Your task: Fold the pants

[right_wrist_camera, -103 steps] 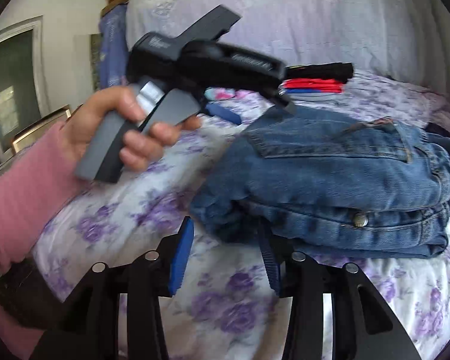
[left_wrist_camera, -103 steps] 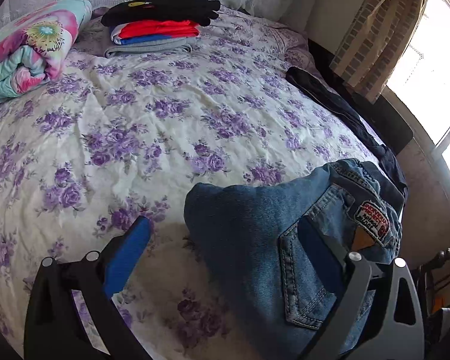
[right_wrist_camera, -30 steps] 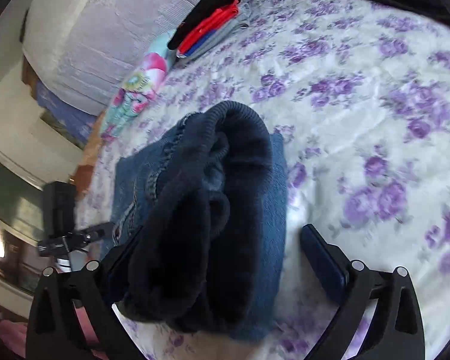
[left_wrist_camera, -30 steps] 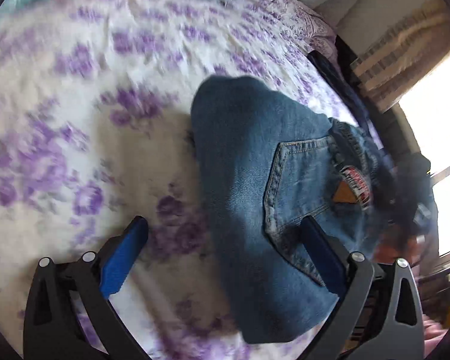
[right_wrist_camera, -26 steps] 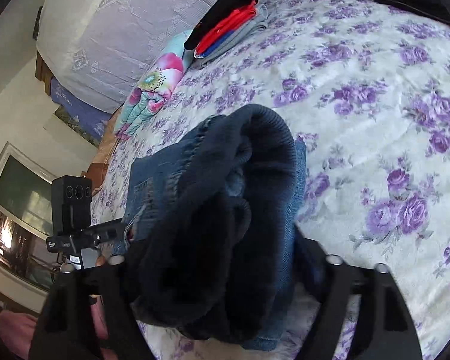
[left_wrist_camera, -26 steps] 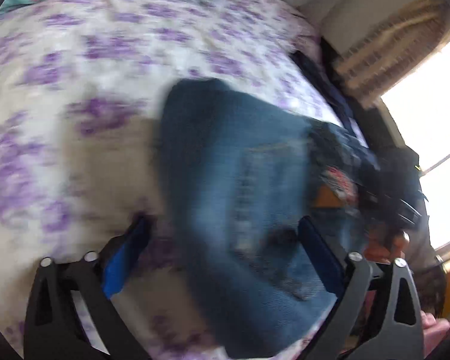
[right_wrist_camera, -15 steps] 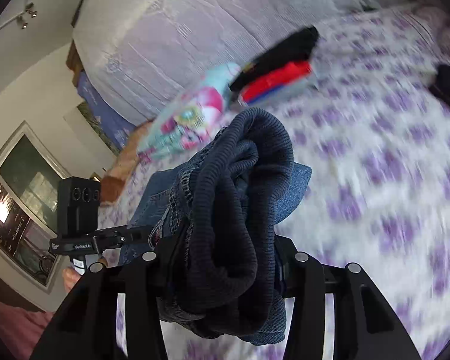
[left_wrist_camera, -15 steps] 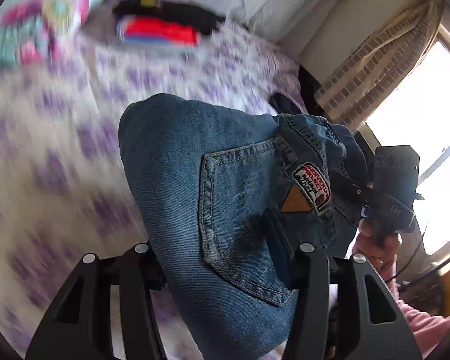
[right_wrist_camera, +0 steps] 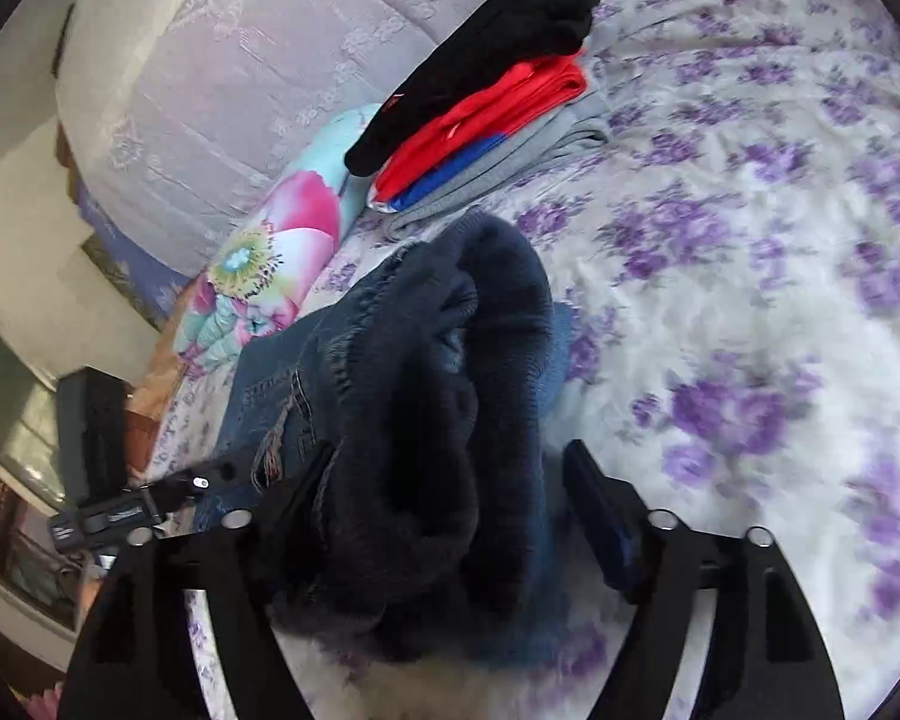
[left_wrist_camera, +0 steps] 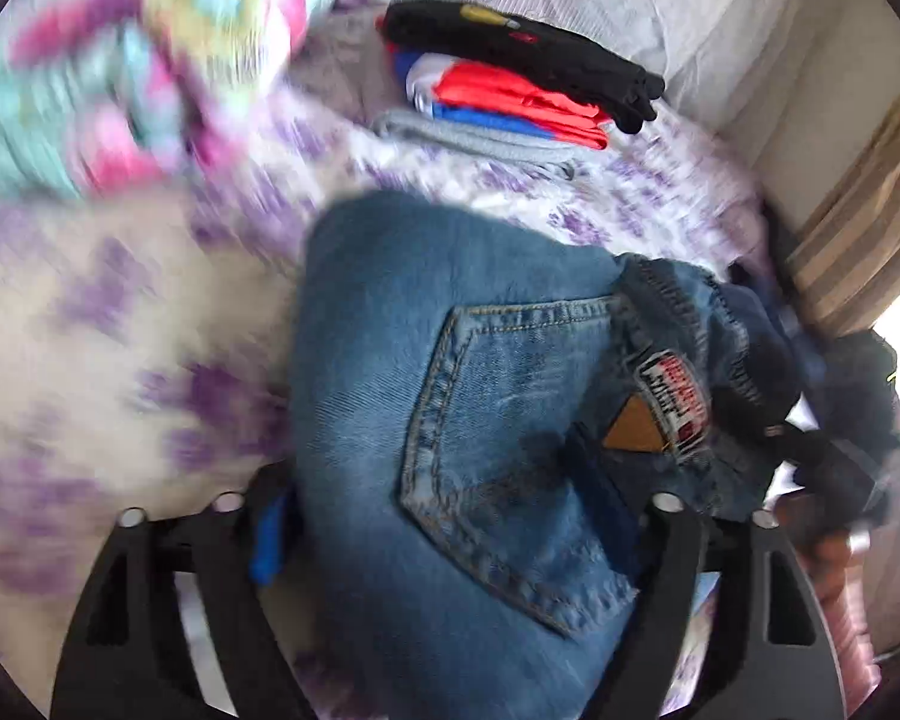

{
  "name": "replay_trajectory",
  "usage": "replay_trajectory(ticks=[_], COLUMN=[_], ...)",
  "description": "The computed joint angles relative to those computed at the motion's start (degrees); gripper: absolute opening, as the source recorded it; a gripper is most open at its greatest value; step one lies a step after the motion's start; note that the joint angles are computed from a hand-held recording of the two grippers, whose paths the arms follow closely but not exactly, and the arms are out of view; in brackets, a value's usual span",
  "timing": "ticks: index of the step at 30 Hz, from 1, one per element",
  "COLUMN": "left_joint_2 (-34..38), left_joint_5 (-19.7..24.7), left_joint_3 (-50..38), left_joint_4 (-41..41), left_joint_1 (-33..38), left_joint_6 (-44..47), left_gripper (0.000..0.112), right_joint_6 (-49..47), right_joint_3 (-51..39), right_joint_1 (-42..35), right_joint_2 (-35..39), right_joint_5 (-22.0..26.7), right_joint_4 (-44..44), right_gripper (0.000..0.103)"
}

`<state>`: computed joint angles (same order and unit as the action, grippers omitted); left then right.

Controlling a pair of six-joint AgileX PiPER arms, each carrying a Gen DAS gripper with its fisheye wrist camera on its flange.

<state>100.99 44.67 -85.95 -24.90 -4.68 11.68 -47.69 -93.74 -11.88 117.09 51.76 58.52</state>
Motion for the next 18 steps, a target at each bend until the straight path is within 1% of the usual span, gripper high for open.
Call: replay_trajectory(ticks=[1, 2, 3, 5, 6, 7, 8, 9, 10, 11, 12, 13, 14, 15, 16, 17, 18], left_joint_2=[-3.6, -6.9, -10.2, -15.2, -16.9, -18.6, -20.0, -21.5, -23.0, -24.1, -25.4, -26.2, -27.2, -26.6, -26.8, -27.4, -27.7], left_joint_5=[-2.5, -4.7, -5.8, -4.2, -2.7, -1.5, 0.6, 2.8, 3.3, 2.9, 2.1, 1.3, 0.9, -0.4, -1.4, -1.8, -2.3], left_joint_3=[2.1, 3.9, 5.5, 7.0, 7.0, 8.1, 8.7, 10.0, 11.9, 13.6, 16.2, 18.2, 19.9, 20.6, 21.6, 22.6, 23.2], left_joint_4=[4.7, 9.6, 14.1, 21.3, 26.6, 31.8, 35.7, 38.8, 39.6, 40.5, 41.9, 42.5, 41.9, 40.8, 41.1, 42.2, 43.8], left_joint_1=[-1.5, -3.1, -4.7, -7.4, -9.4, -11.9, -13.8, -16.3, -17.7, -18.7, -20.1, -20.9, -21.4, -21.2, -21.4, -22.2, -23.1], left_joint_6=[-3.7, -8.7, -13.2, -19.7, -24.5, -29.7, -33.4, -36.6, -38.0, -39.4, -41.7, -43.0, -43.2, -42.6, -43.0, -44.1, -45.3], left_gripper=[0.095, 0.099, 0.099, 0.099, 0.099, 0.099, 0.099, 0.099, 0.099, 0.099, 0.099, 0.099, 0.099, 0.099, 0.099, 0.099, 0.099], right_joint_6=[-0.2, -2.7, -7.5, -14.8, -16.5, -16.9, -15.7, -16.2, -18.2, -21.7, -24.1, -24.7, -24.0, -23.3, -24.5, -23.4, -20.1], right_joint_3=[2.6, 7.5, 12.7, 22.7, 26.5, 30.2, 33.4, 36.5, 40.1, 44.1, 46.3, 47.5, 48.1, 48.3, 48.9, 49.3, 49.7], right_joint_1=[-0.2, -1.0, -1.5, -1.8, -1.1, 0.8, 4.2, 6.5, 8.6, 10.8, 11.9, 12.9, 13.3, 14.0, 14.2, 15.2, 17.1], right_joint_2=[-3.3, -8.5, -13.0, -22.8, -26.8, -30.7, -34.1, -36.4, -38.5, -40.3, -41.1, -41.3, -41.0, -40.8, -41.0, -40.9, -40.4], right_joint_5=[-1.4, -3.3, -5.7, -10.3, -12.8, -16.6, -21.9, -25.7, -29.7, -33.8, -35.7, -36.5, -36.3, -36.3, -36.6, -38.4, -41.5], right_joint_4=[-0.4, 1.3, 4.7, 9.2, 9.2, 7.6, 4.0, 2.7, 3.7, 7.0, 9.5, 9.7, 7.6, 6.1, 7.0, 5.5, 1.8], right_gripper=[0.088, 0.093, 0.099, 0.100, 0.100, 0.100, 0.100, 0.100, 0.100, 0.100, 0.100, 0.100, 0.100, 0.100, 0.100, 0.100, 0.100])
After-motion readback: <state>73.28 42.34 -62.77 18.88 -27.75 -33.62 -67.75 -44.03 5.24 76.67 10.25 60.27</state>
